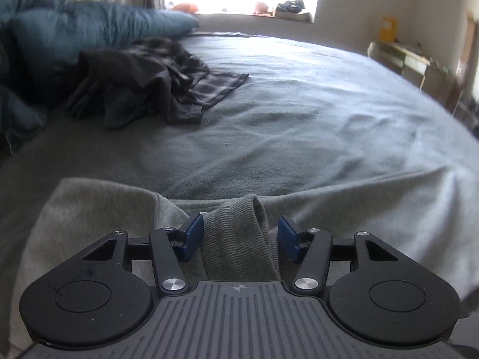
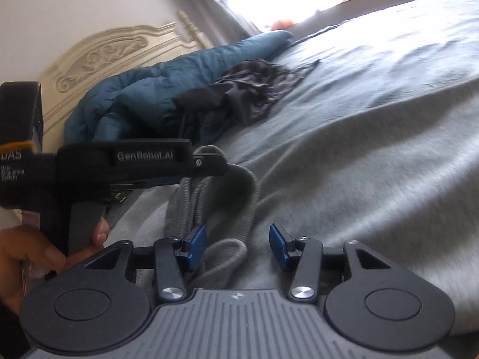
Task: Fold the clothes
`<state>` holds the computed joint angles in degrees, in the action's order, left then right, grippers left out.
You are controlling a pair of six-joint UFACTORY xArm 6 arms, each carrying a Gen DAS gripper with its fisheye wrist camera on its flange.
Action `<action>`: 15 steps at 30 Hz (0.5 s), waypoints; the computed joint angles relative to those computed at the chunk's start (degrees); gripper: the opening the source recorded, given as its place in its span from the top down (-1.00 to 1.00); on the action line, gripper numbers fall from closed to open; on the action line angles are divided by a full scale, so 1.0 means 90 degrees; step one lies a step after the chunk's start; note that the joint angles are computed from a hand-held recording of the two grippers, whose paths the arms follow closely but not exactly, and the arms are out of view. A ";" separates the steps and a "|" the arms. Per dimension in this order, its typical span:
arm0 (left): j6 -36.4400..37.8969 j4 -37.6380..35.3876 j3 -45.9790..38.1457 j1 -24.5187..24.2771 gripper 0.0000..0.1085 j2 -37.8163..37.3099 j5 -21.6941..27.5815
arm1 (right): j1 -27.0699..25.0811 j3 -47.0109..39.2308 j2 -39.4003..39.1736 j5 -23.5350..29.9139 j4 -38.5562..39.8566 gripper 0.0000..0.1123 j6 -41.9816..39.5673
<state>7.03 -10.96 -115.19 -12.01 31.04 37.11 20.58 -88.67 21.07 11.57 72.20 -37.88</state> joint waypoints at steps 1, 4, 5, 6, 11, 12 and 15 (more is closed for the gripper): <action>-0.0034 -0.0056 -0.0140 0.0022 -0.04 0.0080 0.0115 | -0.0032 -0.0066 0.0037 0.0095 0.0221 0.09 -0.0225; -0.0113 -0.0027 -0.0499 0.0037 -0.13 0.0305 0.0391 | -0.0144 -0.0172 0.0133 0.0402 0.0572 0.11 -0.0500; -0.0129 -0.0026 -0.0586 0.0038 -0.14 0.0361 0.0452 | -0.0178 -0.0178 0.0148 0.0483 0.0683 0.14 -0.0570; -0.0171 0.0007 -0.0645 0.0039 -0.15 0.0399 0.0493 | -0.0201 -0.0159 0.0143 0.0532 0.0820 0.19 -0.0677; -0.0434 0.0074 -0.0717 0.0101 -0.06 0.0429 0.0619 | -0.0304 -0.0063 0.0088 0.0735 0.1501 0.26 -0.1208; -0.0397 0.0067 -0.0647 0.0097 -0.05 0.0387 0.0588 | -0.0331 -0.0062 0.0085 0.0782 0.1570 0.28 -0.1205; -0.0267 0.0034 -0.0420 0.0079 0.14 0.0255 0.0471 | -0.0379 -0.0143 0.0149 0.0877 0.1515 0.29 -0.1048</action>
<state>4.63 -10.65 -118.96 -11.30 33.33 41.34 17.17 -89.96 22.41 19.46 85.83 -47.32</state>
